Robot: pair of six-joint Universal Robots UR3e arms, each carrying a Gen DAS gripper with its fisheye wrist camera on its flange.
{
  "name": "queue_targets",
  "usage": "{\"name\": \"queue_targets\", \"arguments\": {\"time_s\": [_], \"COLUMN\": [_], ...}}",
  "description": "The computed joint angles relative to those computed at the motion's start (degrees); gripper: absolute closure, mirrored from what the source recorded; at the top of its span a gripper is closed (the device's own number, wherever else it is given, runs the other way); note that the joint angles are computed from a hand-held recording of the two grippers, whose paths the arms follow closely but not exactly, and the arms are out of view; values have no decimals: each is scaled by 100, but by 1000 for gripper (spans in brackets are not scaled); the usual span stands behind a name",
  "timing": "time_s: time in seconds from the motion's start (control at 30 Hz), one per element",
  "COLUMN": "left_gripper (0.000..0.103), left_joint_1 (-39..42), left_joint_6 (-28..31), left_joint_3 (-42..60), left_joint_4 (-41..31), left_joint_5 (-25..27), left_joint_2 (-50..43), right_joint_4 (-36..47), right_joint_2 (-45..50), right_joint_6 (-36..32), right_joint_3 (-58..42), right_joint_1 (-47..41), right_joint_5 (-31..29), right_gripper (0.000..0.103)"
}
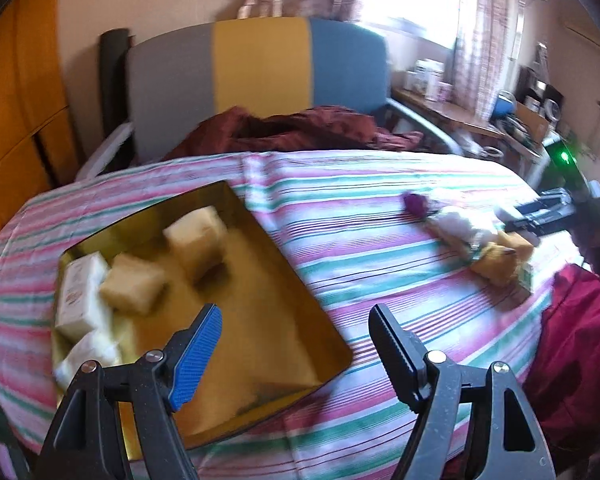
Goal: Organize objects
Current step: 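Grasp the plastic-wrapped bundle with the left tool while the right tool holds the foam block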
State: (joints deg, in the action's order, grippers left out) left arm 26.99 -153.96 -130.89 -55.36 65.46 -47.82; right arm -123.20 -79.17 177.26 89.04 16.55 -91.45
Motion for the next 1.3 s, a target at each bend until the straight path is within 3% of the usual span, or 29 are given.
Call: {"name": "queue_targets", "arguments": {"time_s": [0.33, 0.53, 1.03, 1.1, 1.13, 1.17, 1.3], "left_gripper": [26, 26, 28, 33, 49, 56, 64], "left_joint_1": [-2436, -3297, -3936, -4003, -4018, -4063, -4028], "left_joint_6": [-1356, -2296, -4043, -4105, -4084, -3997, -3556], "left_joint_3": [1699, 3461, 6947, 7372, 7475, 7430, 6420], "left_joint_4": [1085, 865, 111, -94, -162, -117, 568], "left_joint_5": [89, -126, -87, -27, -41, 42, 44], "left_joint_2": [-3105, -5256, -8255, -8577, -8654, -8642, -8090], "right_joint_4": [-3025, -3529, -3752, -3753, -3762, -3770, -3748], "right_joint_2": [-512, -705, -914, -932, -937, -949, -931], "right_joint_6": [1802, 2018, 2016, 2020, 2015, 2001, 1955], "right_joint_3": [1763, 2113, 2414, 2422, 2426, 2439, 2445], "right_joint_1": [-352, -516, -650, -652, -642, -651, -664], "right_joint_5": [129, 194, 244, 201, 154, 140, 73], "right_gripper": [37, 36, 35, 35, 35, 35, 36]}}
